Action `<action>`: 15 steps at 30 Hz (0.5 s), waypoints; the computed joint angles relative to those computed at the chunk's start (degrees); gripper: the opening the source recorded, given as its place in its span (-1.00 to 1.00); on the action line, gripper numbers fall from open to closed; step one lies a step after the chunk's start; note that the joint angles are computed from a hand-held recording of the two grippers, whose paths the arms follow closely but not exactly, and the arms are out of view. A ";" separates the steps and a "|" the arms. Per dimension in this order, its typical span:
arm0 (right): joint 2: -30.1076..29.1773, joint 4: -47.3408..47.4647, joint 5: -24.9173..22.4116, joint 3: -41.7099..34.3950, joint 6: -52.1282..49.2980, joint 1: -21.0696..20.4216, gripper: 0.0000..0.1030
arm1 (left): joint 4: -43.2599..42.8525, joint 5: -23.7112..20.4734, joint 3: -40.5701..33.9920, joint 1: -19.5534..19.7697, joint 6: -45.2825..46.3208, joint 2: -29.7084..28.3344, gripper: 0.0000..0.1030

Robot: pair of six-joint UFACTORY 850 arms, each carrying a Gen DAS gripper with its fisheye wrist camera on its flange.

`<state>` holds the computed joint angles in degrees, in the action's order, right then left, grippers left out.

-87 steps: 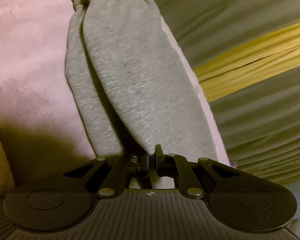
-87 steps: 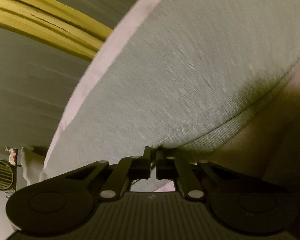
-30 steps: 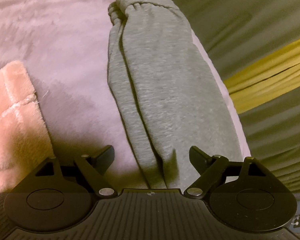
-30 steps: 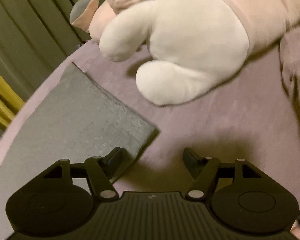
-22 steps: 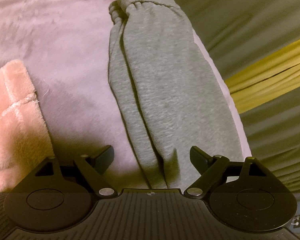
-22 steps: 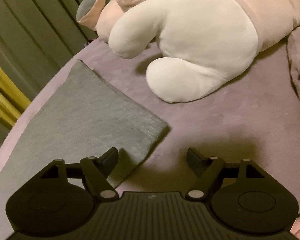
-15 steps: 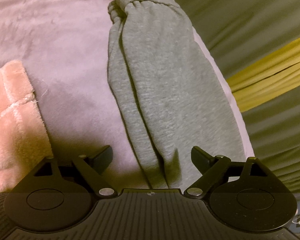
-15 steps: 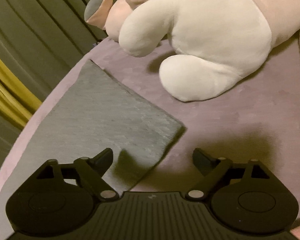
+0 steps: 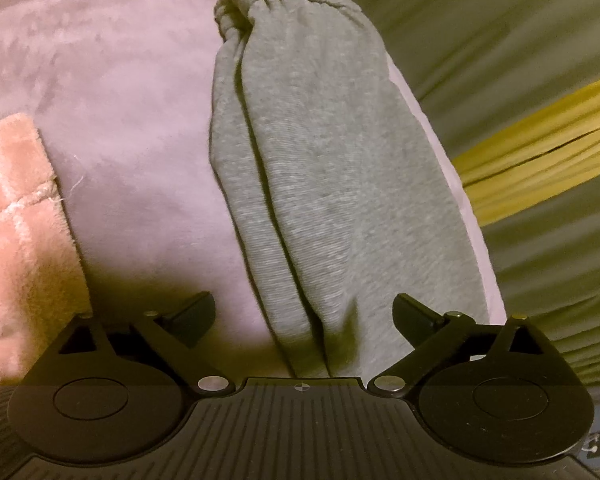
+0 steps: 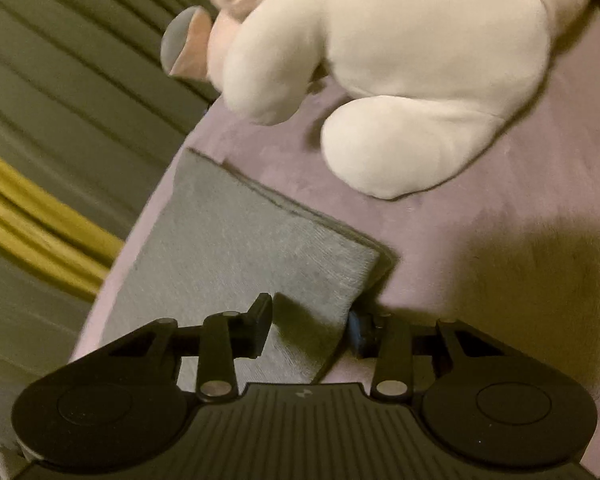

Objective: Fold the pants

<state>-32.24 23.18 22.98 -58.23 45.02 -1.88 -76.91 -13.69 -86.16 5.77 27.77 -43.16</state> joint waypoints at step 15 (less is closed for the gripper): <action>-0.81 6.85 2.57 -1.31 -8.61 0.82 -0.67 | -2.73 -1.16 -0.33 0.45 1.18 -0.48 0.96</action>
<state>-33.04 30.04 25.56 -59.54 36.41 -1.07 -79.64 -14.85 -86.49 6.22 28.94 -43.64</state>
